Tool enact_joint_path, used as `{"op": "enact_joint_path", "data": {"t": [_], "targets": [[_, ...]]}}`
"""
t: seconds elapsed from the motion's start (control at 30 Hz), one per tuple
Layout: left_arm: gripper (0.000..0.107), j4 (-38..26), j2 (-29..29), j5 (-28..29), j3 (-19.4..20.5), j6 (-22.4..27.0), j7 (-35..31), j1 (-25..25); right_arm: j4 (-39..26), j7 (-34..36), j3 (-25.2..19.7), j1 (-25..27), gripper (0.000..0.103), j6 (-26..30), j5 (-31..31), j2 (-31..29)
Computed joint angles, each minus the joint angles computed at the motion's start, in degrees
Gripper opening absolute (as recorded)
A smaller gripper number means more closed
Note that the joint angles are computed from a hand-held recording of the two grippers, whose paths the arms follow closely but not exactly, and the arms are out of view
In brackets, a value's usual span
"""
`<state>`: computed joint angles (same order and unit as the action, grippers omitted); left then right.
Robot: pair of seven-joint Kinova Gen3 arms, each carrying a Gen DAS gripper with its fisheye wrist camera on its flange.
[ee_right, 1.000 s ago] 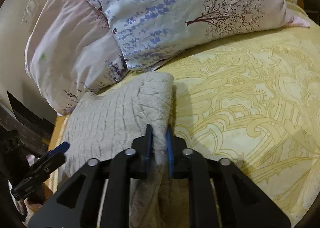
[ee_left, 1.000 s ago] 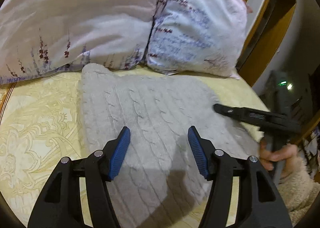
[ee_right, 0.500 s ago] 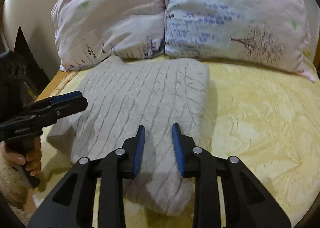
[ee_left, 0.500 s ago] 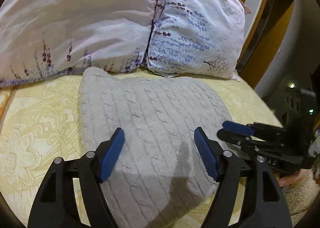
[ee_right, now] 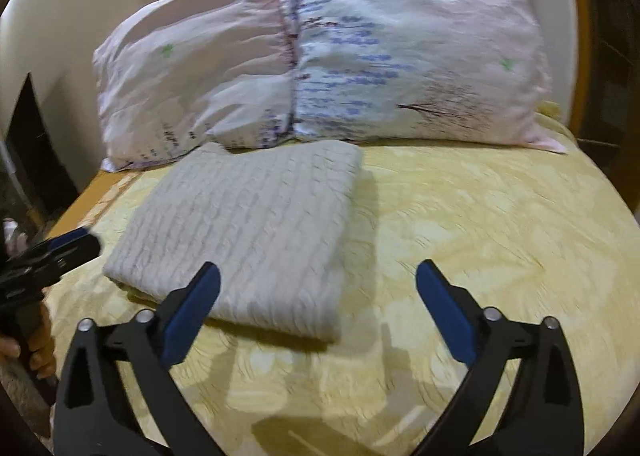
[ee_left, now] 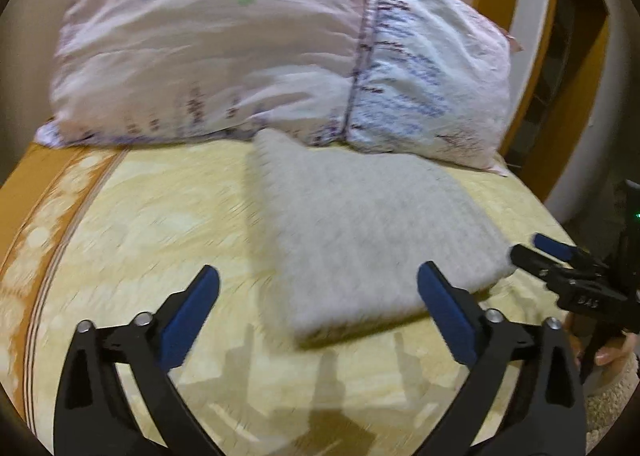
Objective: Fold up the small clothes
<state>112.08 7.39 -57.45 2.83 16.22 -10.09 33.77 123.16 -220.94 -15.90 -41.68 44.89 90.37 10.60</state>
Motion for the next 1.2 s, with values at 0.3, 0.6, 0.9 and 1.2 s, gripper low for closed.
{"op": "enact_joint_path", "data": {"t": [0.3, 0.6, 0.9, 1.2], "targets": [[0.102, -2.16, 1.51, 10.31, 4.31, 11.55, -4.79, 0.15, -0.69, 0.73, -0.53, -2.71, 0.101, 0.19, -4.12, 1.35], [0.102, -7.30, 5.37, 19.18, 4.80, 18.30, -13.49, 1.47, -5.49, 10.04, 1.61, -4.25, 0.101, -2.50, -13.63, 4.86], [0.102, -11.00, 8.31, 21.45, 3.36, 24.45, -17.34, 4.31, -10.36, 19.83, 5.41, -7.44, 0.101, -0.93, -23.42, 7.77], [0.102, -12.88, 9.42, 22.52, 3.01, 26.50, -19.76, 4.51, -12.43, 23.68, 7.35, -9.27, 0.101, 1.10, -26.60, 8.94]]}}
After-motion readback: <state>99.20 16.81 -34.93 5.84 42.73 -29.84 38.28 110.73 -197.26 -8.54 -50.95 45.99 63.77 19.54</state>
